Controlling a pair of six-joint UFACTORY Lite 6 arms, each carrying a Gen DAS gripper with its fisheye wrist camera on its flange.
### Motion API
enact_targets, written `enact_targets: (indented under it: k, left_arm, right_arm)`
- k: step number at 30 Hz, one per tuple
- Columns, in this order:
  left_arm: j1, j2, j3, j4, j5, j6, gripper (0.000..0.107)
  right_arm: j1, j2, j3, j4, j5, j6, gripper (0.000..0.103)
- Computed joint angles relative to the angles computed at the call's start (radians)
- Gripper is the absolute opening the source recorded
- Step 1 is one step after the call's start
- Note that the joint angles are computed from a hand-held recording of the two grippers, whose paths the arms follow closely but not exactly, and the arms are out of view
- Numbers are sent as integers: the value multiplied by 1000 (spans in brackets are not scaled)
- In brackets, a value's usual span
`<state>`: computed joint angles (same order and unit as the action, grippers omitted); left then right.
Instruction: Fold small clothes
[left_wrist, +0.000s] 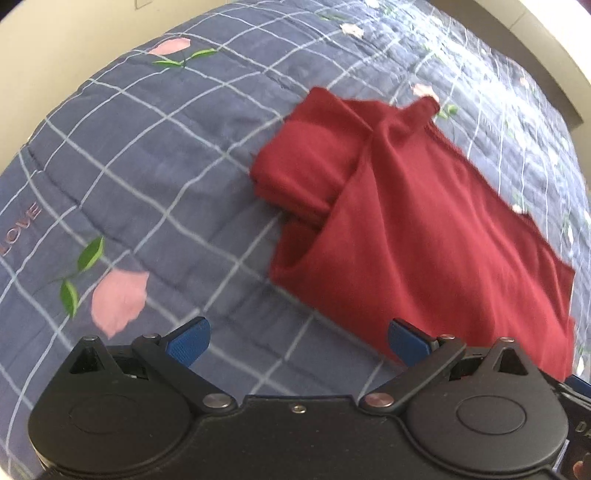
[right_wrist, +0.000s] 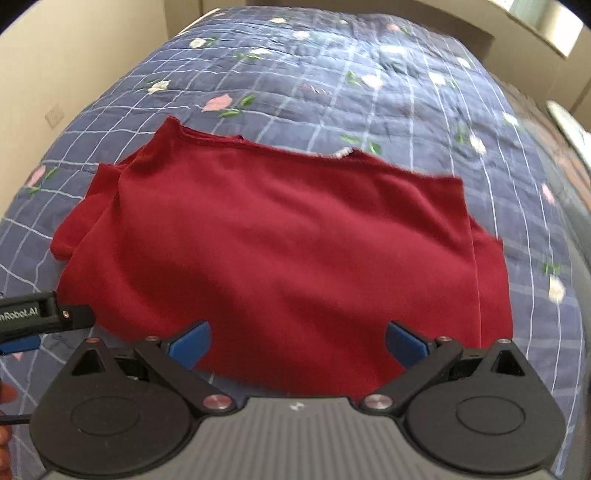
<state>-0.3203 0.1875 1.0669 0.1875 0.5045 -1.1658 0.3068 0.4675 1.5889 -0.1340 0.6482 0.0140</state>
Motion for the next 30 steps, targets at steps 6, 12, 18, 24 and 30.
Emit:
enact_targets:
  k: [6, 12, 18, 24, 30]
  left_arm:
    - [37, 48, 11, -46, -74, 42, 102]
    - [32, 79, 26, -17, -95, -28, 102]
    - [24, 122, 73, 0, -43, -94, 102]
    - [18, 128, 63, 4, -49, -156, 102]
    - [17, 142, 65, 12, -47, -174, 102]
  right_arm:
    - [25, 137, 130, -126, -44, 53, 103]
    - [32, 208, 159, -231, -146, 78, 103]
    - [41, 163, -12, -528, -349, 239, 103]
    - [22, 141, -87, -559, -396, 278, 103]
    - [13, 156, -147, -754, -440, 497, 103]
